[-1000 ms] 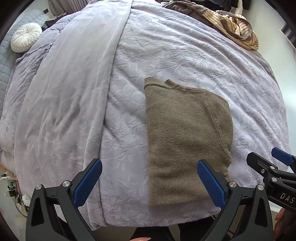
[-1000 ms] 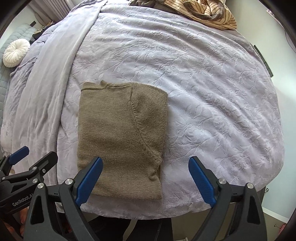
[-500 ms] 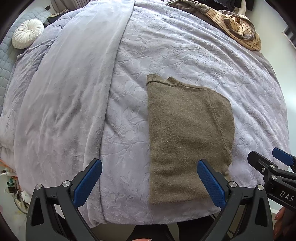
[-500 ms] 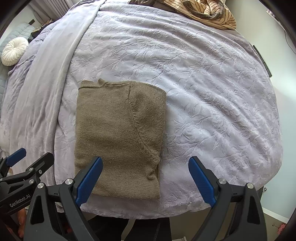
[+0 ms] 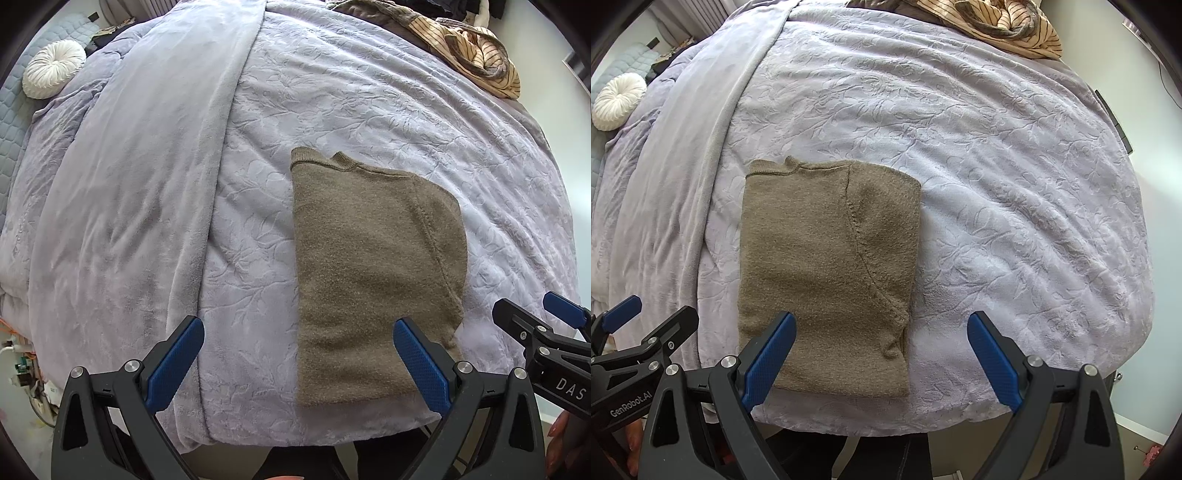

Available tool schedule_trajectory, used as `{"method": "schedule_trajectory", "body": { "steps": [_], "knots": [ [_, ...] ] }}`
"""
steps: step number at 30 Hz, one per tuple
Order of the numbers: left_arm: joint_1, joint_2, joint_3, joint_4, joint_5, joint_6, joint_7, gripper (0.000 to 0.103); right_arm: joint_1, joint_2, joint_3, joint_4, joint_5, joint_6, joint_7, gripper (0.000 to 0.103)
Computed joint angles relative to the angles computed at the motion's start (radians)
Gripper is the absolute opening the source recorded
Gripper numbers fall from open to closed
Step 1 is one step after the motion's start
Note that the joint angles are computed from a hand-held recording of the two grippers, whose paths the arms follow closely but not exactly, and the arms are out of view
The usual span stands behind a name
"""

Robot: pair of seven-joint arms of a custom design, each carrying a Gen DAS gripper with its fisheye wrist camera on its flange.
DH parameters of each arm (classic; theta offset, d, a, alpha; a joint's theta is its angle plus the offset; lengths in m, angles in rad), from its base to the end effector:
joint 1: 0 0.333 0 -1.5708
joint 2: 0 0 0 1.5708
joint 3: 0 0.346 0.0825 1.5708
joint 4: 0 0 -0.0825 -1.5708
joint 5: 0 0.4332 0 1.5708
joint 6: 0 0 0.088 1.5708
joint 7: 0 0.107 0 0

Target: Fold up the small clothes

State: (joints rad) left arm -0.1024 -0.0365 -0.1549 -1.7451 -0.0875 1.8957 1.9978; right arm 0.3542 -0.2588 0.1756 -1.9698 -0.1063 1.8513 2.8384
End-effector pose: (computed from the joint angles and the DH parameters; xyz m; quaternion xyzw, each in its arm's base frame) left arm 0.5945 -0.1646 0.6152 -0.4355 0.8945 -0.0904 0.0456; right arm 0.4610 0.2714 0.6146 -0.4115 0.9058 -0.0663 0.0756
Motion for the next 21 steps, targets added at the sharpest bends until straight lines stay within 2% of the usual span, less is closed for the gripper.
{"method": "schedule_trajectory", "body": {
  "steps": [21],
  "knots": [
    [-0.001, 0.013, -0.002, 0.008, 0.016, -0.002, 0.013, 0.103, -0.002, -0.001, -0.004, -0.006, 0.005, 0.003, -0.009, 0.095]
  ]
}}
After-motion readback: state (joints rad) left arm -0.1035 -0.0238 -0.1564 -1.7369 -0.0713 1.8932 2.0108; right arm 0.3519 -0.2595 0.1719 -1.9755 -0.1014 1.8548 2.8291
